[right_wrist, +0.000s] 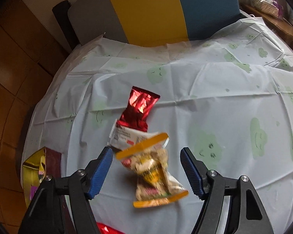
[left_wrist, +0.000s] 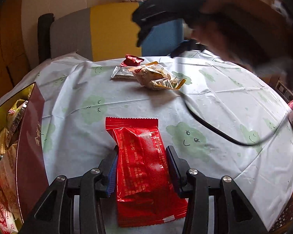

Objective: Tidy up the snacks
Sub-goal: 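Grasp the small red candy with the right tool while the left tool holds the red bar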

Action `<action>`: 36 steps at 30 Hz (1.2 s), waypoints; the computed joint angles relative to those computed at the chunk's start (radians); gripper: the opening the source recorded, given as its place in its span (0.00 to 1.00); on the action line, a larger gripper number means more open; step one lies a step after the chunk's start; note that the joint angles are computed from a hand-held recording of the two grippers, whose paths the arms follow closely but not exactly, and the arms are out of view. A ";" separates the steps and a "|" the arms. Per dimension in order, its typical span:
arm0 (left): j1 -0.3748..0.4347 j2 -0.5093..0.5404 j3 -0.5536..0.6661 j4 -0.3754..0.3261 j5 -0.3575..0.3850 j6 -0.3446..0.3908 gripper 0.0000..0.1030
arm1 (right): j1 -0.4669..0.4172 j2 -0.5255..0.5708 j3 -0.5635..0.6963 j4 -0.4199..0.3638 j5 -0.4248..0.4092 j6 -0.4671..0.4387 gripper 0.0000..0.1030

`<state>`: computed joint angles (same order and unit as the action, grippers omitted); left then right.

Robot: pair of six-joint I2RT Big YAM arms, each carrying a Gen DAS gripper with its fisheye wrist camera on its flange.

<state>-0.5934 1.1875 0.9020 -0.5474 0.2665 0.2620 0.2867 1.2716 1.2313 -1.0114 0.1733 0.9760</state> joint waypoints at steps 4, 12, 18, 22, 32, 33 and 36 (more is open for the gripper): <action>0.008 0.005 0.001 0.003 0.020 -0.005 0.45 | -0.056 0.112 0.070 0.019 -0.039 0.001 0.71; 0.016 0.011 0.002 0.007 0.041 -0.009 0.45 | -0.062 0.208 0.123 -0.015 -0.009 -0.070 0.41; 0.015 0.011 0.001 0.008 0.039 -0.008 0.45 | -0.044 0.036 0.063 -0.009 0.075 -0.105 0.41; 0.013 0.010 -0.002 0.012 0.031 -0.006 0.45 | -0.019 -0.076 0.021 -0.128 0.086 -0.115 0.41; -0.002 0.008 -0.007 0.022 0.002 -0.002 0.45 | 0.121 -0.254 -0.226 -0.272 -0.041 0.027 0.41; -0.003 0.009 -0.007 0.023 -0.002 -0.001 0.45 | 0.134 -0.254 -0.243 -0.261 -0.050 0.039 0.41; -0.011 0.005 -0.010 0.025 -0.016 0.000 0.45 | 0.171 -0.259 -0.277 -0.230 -0.012 0.069 0.42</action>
<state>-0.6040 1.1926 0.8915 -0.5219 0.2509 0.2622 0.4576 1.0131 0.9547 -1.2409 0.1616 1.0448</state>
